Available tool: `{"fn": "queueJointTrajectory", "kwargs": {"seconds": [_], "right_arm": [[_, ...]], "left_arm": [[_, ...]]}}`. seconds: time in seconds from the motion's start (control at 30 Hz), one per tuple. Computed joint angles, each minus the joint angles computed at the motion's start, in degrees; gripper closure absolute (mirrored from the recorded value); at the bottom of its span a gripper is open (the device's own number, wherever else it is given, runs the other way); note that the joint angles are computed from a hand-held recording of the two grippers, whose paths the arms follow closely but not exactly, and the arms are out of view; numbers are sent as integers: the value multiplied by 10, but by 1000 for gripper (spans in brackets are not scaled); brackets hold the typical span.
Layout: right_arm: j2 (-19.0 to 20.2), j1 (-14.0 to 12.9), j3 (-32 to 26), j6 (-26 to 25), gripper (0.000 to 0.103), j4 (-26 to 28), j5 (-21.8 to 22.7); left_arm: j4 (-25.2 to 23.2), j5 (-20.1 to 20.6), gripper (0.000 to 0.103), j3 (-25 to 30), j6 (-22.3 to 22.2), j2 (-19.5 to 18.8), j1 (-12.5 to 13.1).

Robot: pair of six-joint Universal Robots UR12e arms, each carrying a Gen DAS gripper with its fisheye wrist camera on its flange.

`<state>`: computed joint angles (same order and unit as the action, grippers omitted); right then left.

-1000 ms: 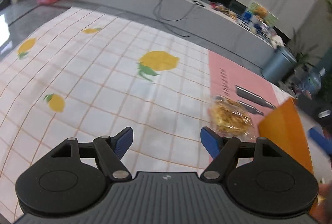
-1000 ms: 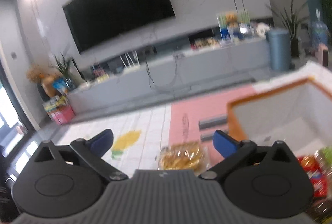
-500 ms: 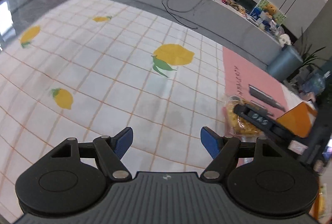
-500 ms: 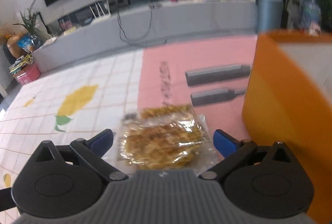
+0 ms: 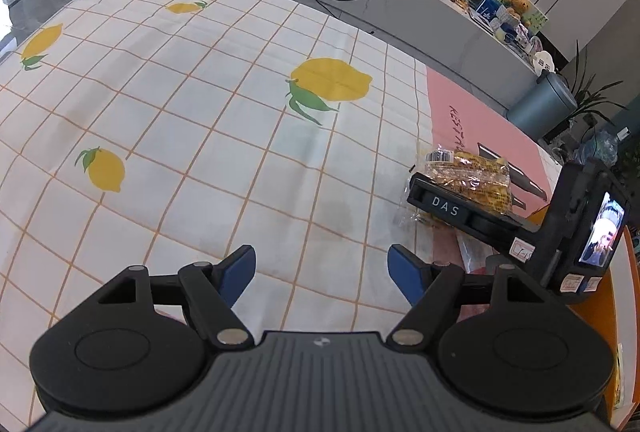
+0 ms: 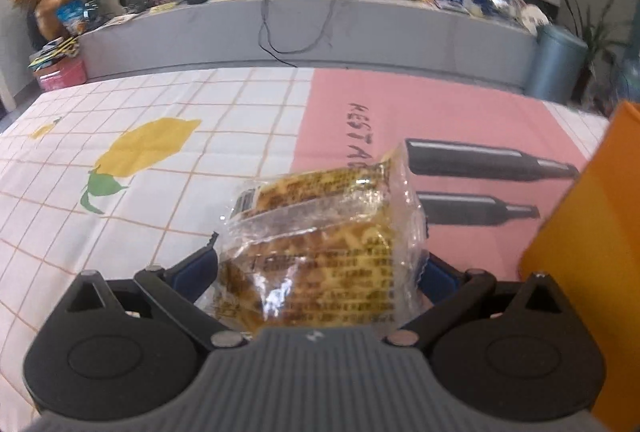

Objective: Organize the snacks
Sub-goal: 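Grasp the wrapped waffle cake with the right gripper, then carry the waffle cake to the box while the left grasps the white sachet pack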

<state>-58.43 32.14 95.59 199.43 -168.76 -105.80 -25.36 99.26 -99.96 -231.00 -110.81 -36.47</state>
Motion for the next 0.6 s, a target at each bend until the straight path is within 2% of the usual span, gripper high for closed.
{"fn": "queueJointTrajectory", "kwargs": {"seconds": [0.07,0.2,0.3,0.43,0.53,0.6], "right_arm": [[-2,1,11,-2,8,-28,0],[-6,1,34,5,28,-94,2],[-8,0,51,34,37,-139,6],[-16,-3,66,77,41,-168,23],[-20,-1,73,80,42,-190,23],[-22,3,80,64,42,-228,22]], "left_arm": [[0,-2,15,0,0,0,0],[-2,-2,15,0,-1,1,0],[2,-6,15,-2,-3,2,0],[5,-7,15,-4,-4,3,1],[8,-7,15,-6,-6,4,1],[10,-7,15,-5,-3,5,1]]}}
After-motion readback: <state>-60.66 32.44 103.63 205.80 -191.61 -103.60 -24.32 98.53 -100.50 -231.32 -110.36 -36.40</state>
